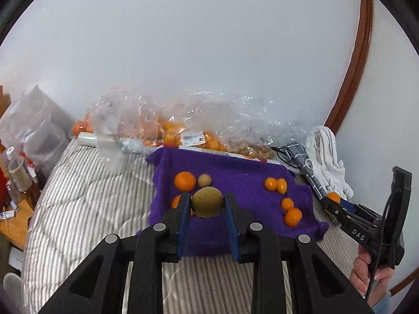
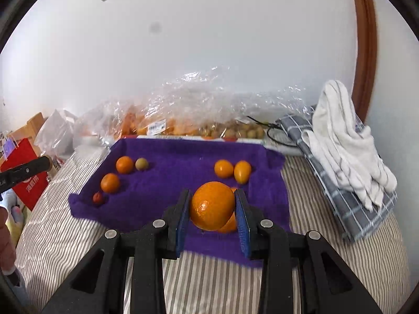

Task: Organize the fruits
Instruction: 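Carry the orange with the right tool while the left tool carries the green fruit over the towel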

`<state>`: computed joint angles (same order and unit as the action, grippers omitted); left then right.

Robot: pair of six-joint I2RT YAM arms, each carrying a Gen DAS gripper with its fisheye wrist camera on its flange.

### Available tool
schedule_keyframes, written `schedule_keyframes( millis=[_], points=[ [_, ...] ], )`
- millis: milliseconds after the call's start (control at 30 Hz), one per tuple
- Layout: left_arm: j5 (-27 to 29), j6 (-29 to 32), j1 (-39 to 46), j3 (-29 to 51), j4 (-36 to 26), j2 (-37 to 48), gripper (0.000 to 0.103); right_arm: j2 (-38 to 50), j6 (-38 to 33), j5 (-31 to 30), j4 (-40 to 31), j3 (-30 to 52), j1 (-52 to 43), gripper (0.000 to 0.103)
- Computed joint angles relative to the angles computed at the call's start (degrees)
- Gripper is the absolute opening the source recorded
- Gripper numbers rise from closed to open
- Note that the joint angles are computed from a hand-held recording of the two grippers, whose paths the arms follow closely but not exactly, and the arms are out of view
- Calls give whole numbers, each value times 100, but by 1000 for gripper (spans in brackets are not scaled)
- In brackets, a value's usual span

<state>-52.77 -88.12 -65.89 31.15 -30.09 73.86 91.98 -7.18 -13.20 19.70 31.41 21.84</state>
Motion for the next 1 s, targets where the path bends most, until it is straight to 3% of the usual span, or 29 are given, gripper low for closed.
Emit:
schedule_keyframes(
  millis=[133,267,567,833,1000],
  points=[
    [354,1005,695,-126,1032,221,25,793,-35,-16,-160,777,84,33],
    [1108,2029,1574,-309,2158,469,25,1603,-207,104,-277,1410,248,33],
    [1972,3116,2663,40,3422,1873,25,2798,-626,817,-364,2244,633,33],
    [1837,3331,2662,544,3404,2921,25,3043,-846,1059,-48,2164,772,33],
    [1671,3418,2577,726,3278,3155,25,3048,-819,1059,38,2119,769,33]
  ],
)
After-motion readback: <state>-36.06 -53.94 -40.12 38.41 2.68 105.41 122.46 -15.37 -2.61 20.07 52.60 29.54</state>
